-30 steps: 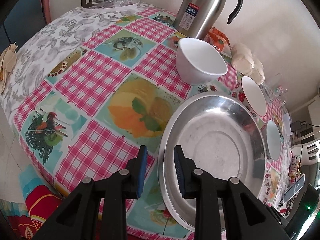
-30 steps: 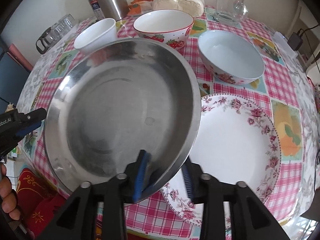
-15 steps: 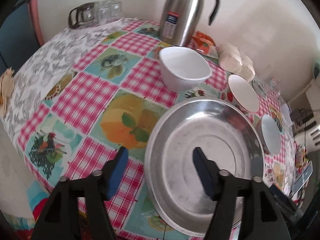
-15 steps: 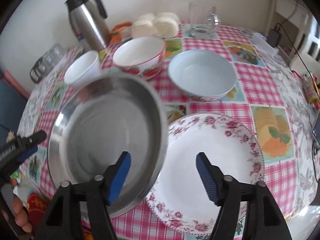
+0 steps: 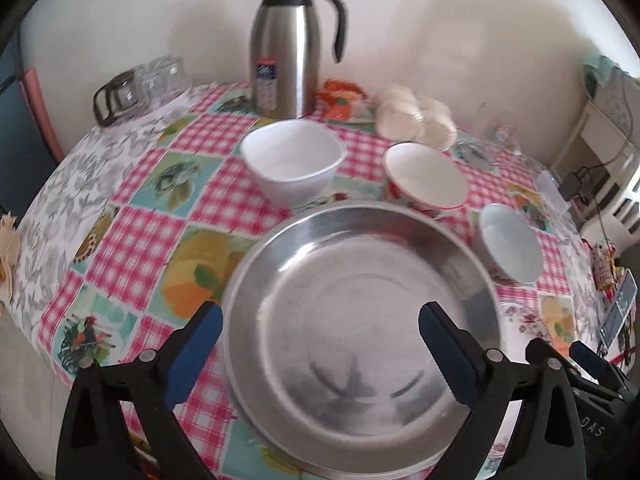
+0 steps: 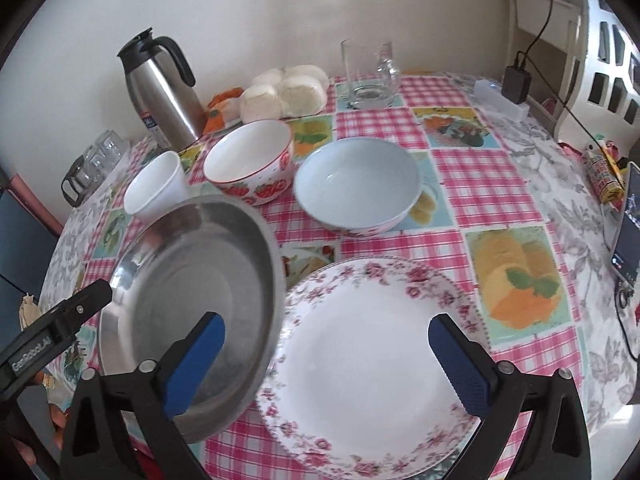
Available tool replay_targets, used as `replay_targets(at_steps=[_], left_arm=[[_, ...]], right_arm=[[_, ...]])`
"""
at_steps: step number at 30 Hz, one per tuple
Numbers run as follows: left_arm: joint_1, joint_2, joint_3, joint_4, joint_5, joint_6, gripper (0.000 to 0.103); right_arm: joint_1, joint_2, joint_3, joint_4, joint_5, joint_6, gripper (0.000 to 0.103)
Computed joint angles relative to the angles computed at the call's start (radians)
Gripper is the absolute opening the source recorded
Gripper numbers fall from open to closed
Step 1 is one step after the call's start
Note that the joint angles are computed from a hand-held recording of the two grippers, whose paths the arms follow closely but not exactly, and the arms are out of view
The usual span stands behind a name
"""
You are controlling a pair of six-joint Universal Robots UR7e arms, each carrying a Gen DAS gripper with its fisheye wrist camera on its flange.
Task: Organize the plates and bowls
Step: 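Move the right gripper to the rim of the rose-rimmed round plate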
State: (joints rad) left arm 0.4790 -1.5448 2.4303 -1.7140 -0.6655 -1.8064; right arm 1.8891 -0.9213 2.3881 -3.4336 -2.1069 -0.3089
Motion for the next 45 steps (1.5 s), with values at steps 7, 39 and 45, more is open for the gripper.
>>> replay_targets(at_steps=[7,39,45], left_arm=[[-0.049,0.080,-0.008,-0.115,0.089,0.100,0.099],[-0.043,0.459,-0.032,-0.962,-0.194,0.574,0.100],[-0.029,0.457,-0.036,-0.926,-0.234,0.520,0.100]], right_arm=[[-0.033,-0.052,0.037,-0.144,0.009,-0.042,0.103],[-0.281,-0.217,0.100,0.001,0.009,0.027,0.087],[-0.304,-0.226,0.096,0.049,0.058,0.036,0.080]])
